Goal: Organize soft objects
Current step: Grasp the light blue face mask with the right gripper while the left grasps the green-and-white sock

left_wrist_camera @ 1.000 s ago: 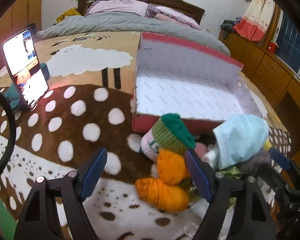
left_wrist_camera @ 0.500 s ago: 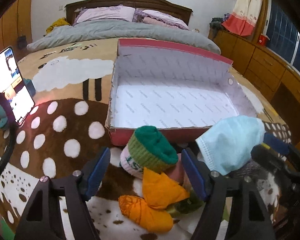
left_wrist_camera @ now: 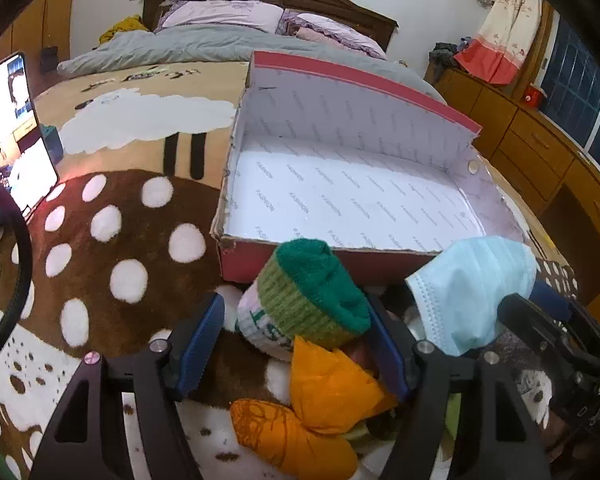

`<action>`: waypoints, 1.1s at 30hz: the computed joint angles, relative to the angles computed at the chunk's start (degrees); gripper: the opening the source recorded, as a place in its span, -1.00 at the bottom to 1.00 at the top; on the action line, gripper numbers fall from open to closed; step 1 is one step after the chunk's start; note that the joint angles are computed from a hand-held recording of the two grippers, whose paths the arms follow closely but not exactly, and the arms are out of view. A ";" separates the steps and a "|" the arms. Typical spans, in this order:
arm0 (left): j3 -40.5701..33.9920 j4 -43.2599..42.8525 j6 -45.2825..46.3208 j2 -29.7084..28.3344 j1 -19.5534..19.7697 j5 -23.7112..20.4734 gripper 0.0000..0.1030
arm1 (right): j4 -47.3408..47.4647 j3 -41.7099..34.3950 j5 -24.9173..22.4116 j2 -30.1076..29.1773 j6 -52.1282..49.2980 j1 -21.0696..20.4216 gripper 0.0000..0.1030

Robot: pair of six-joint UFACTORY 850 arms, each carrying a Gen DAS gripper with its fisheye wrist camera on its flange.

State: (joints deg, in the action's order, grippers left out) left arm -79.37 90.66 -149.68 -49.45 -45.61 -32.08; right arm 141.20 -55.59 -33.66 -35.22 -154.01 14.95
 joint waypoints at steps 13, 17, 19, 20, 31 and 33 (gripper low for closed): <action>0.88 3.85 -3.31 0.73 -0.17 0.15 -0.20 | -6.83 -0.89 -2.35 -1.63 8.35 -1.69 -0.60; 1.77 3.64 -3.25 1.56 -0.79 -0.57 -0.26 | -7.82 0.50 -5.71 -0.68 8.67 -2.47 -0.68; 2.38 3.77 -3.53 2.19 -1.17 -1.14 -0.29 | -7.88 1.24 -6.87 -0.03 8.26 -2.61 -0.70; 2.58 3.81 -3.52 2.41 -1.33 -1.50 -0.29 | -7.70 1.79 -7.73 0.46 7.59 -2.67 -0.71; 4.84 3.75 -2.15 5.16 -2.98 -4.35 -0.34 | -5.09 6.09 -12.30 4.65 3.82 -3.24 -0.75; 5.17 3.73 -2.55 5.58 -3.19 -4.90 -0.34 | -4.95 6.44 -13.07 5.04 3.63 -3.52 -0.75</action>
State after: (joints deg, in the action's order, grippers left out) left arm -74.20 94.39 -152.23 -43.87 -48.80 -36.98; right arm 136.25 -49.15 -46.73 -30.18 -150.39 11.44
